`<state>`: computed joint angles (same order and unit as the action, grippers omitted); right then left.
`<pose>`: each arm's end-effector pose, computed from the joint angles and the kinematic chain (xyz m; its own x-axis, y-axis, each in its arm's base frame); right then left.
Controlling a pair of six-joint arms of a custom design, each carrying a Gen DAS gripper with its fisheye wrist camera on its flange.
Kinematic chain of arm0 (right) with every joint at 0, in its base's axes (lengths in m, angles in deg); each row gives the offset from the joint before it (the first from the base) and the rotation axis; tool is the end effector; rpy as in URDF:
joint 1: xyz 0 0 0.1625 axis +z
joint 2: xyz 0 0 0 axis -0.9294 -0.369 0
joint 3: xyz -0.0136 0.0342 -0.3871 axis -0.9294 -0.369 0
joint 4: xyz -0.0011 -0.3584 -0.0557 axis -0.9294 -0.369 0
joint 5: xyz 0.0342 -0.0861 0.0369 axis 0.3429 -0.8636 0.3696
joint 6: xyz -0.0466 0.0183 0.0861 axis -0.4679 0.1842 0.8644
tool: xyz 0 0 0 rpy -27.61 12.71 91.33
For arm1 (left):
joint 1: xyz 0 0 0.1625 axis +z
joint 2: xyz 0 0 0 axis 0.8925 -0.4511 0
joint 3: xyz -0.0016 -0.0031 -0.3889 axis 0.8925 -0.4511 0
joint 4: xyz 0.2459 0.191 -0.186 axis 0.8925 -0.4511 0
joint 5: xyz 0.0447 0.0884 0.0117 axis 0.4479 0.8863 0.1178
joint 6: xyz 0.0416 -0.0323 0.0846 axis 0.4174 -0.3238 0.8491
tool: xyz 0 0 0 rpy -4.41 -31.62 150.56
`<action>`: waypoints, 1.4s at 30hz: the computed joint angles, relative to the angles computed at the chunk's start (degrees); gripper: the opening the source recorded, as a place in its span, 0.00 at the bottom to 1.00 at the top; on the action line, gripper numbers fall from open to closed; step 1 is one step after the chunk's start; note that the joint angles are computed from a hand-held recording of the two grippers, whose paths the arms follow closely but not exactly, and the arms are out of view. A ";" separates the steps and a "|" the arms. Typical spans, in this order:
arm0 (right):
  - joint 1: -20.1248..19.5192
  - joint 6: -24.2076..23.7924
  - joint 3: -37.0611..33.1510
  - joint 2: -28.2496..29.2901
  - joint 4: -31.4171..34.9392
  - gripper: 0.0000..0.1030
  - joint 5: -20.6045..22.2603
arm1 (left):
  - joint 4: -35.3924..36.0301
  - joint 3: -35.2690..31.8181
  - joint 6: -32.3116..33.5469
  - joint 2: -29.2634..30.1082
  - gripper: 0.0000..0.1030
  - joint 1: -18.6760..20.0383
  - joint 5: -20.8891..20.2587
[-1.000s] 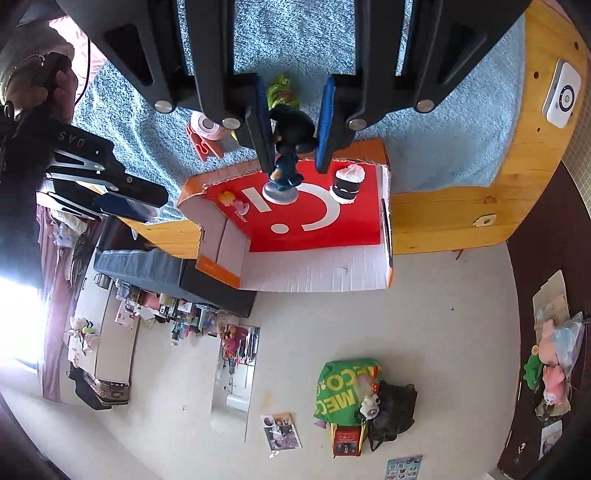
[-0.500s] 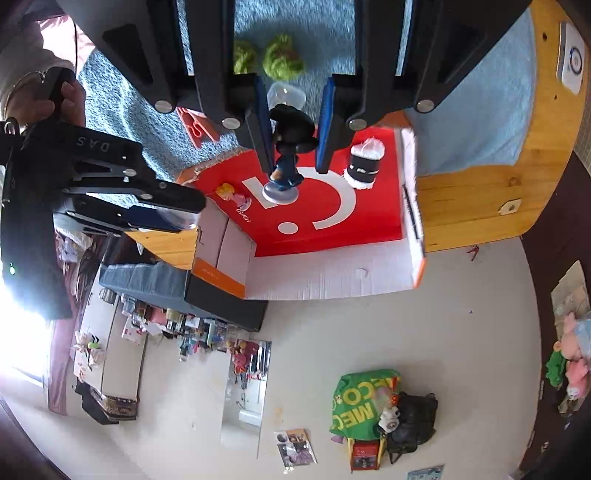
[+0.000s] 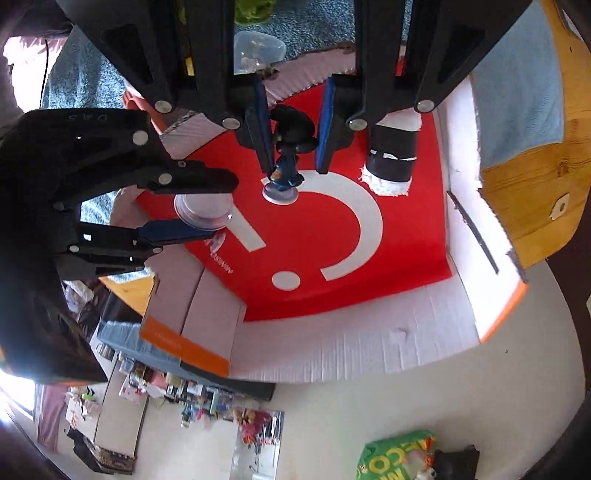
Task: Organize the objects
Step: 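Carry the figurine and dish into the box while both tools open to release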
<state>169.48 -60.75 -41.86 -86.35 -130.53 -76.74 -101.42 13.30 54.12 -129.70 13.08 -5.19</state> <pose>0.1935 -0.7163 0.0004 -0.7007 0.6339 0.3273 -0.0089 0.4510 -0.8925 0.0010 -0.7417 0.2191 -0.4637 0.6173 -0.6355 0.8275 0.5581 -0.0617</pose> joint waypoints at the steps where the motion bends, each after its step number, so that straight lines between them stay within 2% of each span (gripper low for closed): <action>1: -0.10 0.68 0.44 -0.34 1.05 0.37 0.23 | 1.62 -0.94 -0.09 0.42 0.23 0.07 0.28; 7: -1.08 3.31 2.60 -2.28 7.40 0.37 2.14 | 9.03 -6.33 -1.11 3.32 0.23 0.11 2.90; 9: -1.41 4.44 3.32 -2.75 8.39 0.38 2.63 | 8.01 -6.51 0.00 3.89 0.23 -0.08 3.51; 11: -1.94 5.07 5.40 -3.75 6.98 0.38 4.80 | 7.02 -6.39 1.10 4.27 0.23 -0.19 4.09; 19: -1.93 5.34 7.19 -4.43 6.66 0.39 5.59 | 7.13 -6.70 1.62 4.40 0.26 0.10 3.16; 22: -1.81 5.37 7.63 -4.54 6.74 0.42 5.67 | 6.60 -6.60 1.81 4.42 0.26 0.09 3.45; 26: -1.53 5.48 7.83 -4.40 6.78 0.47 5.06 | 7.26 -7.23 1.21 4.45 0.32 0.20 3.38; 31: -1.32 6.08 9.06 -4.65 5.86 0.47 4.98 | 8.45 -7.69 0.35 4.25 0.36 0.33 2.78; 42: -1.03 6.43 9.70 -4.75 5.71 0.47 4.68 | 8.80 -7.65 0.20 4.03 0.37 0.37 2.78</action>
